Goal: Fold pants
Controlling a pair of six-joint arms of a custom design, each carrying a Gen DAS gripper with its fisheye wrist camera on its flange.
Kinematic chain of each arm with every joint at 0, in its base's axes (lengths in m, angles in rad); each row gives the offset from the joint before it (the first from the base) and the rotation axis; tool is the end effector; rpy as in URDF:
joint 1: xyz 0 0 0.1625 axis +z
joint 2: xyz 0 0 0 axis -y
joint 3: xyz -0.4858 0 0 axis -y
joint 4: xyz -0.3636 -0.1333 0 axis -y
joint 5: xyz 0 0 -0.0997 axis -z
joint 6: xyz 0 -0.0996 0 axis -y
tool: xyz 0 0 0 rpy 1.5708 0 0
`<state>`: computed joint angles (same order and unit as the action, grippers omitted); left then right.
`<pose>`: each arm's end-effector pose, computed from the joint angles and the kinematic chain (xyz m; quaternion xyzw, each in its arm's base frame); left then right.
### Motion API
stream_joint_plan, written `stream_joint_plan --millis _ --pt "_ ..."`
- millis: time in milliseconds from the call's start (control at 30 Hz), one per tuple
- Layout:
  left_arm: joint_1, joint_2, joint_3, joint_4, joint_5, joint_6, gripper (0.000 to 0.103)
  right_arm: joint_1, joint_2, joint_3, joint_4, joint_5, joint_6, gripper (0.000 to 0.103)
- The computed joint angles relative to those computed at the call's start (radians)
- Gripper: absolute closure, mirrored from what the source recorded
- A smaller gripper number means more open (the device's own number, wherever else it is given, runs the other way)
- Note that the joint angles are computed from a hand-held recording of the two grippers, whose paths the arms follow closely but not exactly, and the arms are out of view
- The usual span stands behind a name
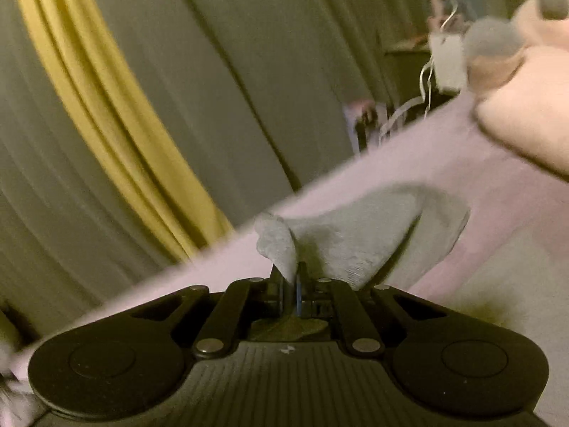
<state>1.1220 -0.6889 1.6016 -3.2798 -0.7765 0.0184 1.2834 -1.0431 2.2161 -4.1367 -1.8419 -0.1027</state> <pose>-0.1270 -0.7347 0.2061 0.0509 0.8617 -0.4254 0.2720 -0.0388 -0.5074 0.3282 -0.1564 -0.7489 0.6035 0.2249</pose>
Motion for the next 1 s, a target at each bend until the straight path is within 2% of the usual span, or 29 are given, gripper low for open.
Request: stream_joint_plan --millis 133,200,267,333,367,433,500,567,633,700,767,833,967,1000 --pt "-0.048 -0.16 0.315 -0.208 -0.067 -0.002 0.088 -0.04 -0.105 0.213 -0.131 0.082 0.076 0.097" --pt "-0.064 -0.205 0.465 -0.278 -0.045 -0.032 0.088 -0.082 -0.115 0.332 -0.214 0.099 0.099 0.097" --pt "-0.059 -0.223 0.578 -0.261 -0.009 -0.101 0.088 -0.109 -0.091 0.405 -0.247 0.037 0.086 0.097" --pt "-0.022 -0.241 0.638 -0.156 -0.018 -0.254 0.088 -0.148 -0.068 0.438 -0.196 -0.034 0.121 0.097" --pt "0.002 -0.246 0.643 -0.107 -0.036 -0.3 0.088 -0.18 -0.074 0.449 -0.142 -0.034 0.161 0.097" --pt "0.027 -0.232 0.655 -0.071 -0.008 -0.375 0.085 -0.222 -0.078 0.453 -0.077 -0.048 0.265 0.097" --pt "0.04 -0.232 0.664 -0.128 -0.032 -0.362 0.081 -0.246 -0.081 0.479 -0.108 -0.002 0.305 0.095" --pt "0.027 -0.222 0.672 -0.189 -0.002 -0.346 0.063 -0.234 -0.093 0.468 -0.081 -0.028 0.297 0.094" --pt "0.035 -0.214 0.658 -0.211 0.012 -0.324 0.056 -0.231 -0.08 0.469 -0.087 -0.04 0.323 0.091" --pt "0.047 -0.217 0.658 -0.201 -0.007 -0.341 0.059 -0.237 -0.067 0.493 -0.122 -0.031 0.349 0.091" --pt "0.056 -0.205 0.645 -0.209 0.001 -0.332 0.062 -0.221 -0.1 0.468 -0.07 -0.059 0.336 0.084" --pt "0.055 -0.189 0.63 -0.209 0.013 -0.317 0.066 -0.173 -0.082 0.437 -0.069 -0.148 0.298 0.076" --pt "0.046 -0.21 0.643 -0.183 0.016 -0.354 0.069 -0.08 -0.064 0.416 -0.11 -0.334 0.193 0.047" --pt "0.05 -0.215 0.646 -0.185 0.006 -0.358 0.069 -0.07 -0.07 0.405 -0.11 -0.367 0.159 0.045"
